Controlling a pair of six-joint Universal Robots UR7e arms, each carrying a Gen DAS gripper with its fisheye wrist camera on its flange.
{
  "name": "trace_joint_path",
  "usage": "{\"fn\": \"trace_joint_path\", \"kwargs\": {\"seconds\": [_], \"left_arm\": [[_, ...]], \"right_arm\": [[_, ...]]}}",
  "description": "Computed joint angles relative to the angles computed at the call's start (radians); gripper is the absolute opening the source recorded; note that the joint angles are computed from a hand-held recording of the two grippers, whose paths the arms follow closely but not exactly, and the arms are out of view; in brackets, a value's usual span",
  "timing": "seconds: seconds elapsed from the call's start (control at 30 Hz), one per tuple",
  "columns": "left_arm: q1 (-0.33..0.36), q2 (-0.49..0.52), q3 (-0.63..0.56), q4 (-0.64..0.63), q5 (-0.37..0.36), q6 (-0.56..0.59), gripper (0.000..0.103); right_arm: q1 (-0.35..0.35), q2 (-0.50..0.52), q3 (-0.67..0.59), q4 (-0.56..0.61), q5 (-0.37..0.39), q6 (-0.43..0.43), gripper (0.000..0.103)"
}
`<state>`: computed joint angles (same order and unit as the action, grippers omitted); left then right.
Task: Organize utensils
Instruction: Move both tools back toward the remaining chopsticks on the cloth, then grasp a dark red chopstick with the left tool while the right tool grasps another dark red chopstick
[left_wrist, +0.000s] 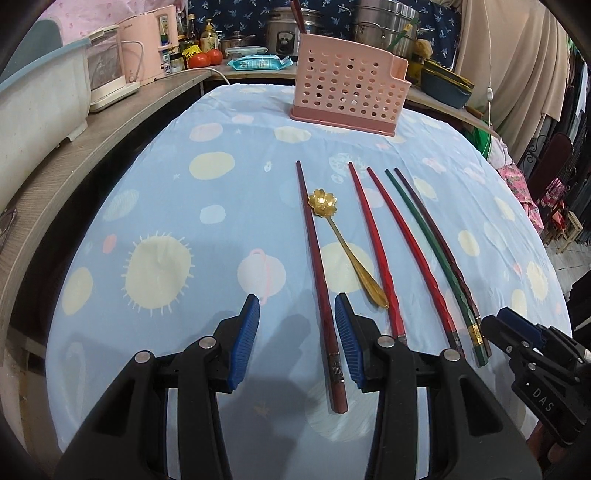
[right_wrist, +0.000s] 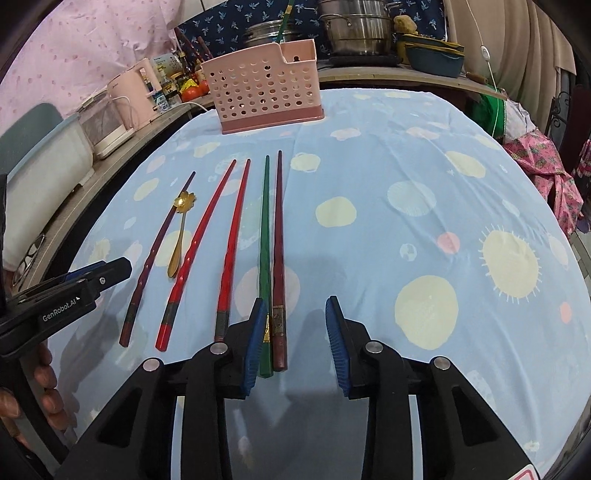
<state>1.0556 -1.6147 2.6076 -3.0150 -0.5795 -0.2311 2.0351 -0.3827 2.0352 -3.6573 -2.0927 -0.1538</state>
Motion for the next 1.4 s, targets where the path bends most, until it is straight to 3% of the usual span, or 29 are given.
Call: {"fn": "trace_joint_path", "kwargs": {"seconds": [0.27,0.8,1.27,1.4], "left_arm": [[-0.004,-0.010,0.013,0.010,-0.006,-0.009,0.040],[0.000,-0.010,0.030,0.051,-0.033,-0.040,0.040],[-0.015,-0.005,0.055,0.035,-0.013,-0.031,0.040],[-0.014,-0.015,0.058,0.035,-0.022,-0.023,0.032]], "right_arm": [[0.000,0.007,0.001,0.003,0.003,0.001,0.024],[-0.001,0.024,0.000,-0.023,-0.029,-0.017,0.022],[0.003,0.030,0.004,-0.041,-0.040,-0.027,0.018],[0.002,0.031,0.006,-0.045,-0.042,-0.031,0.014]]}}
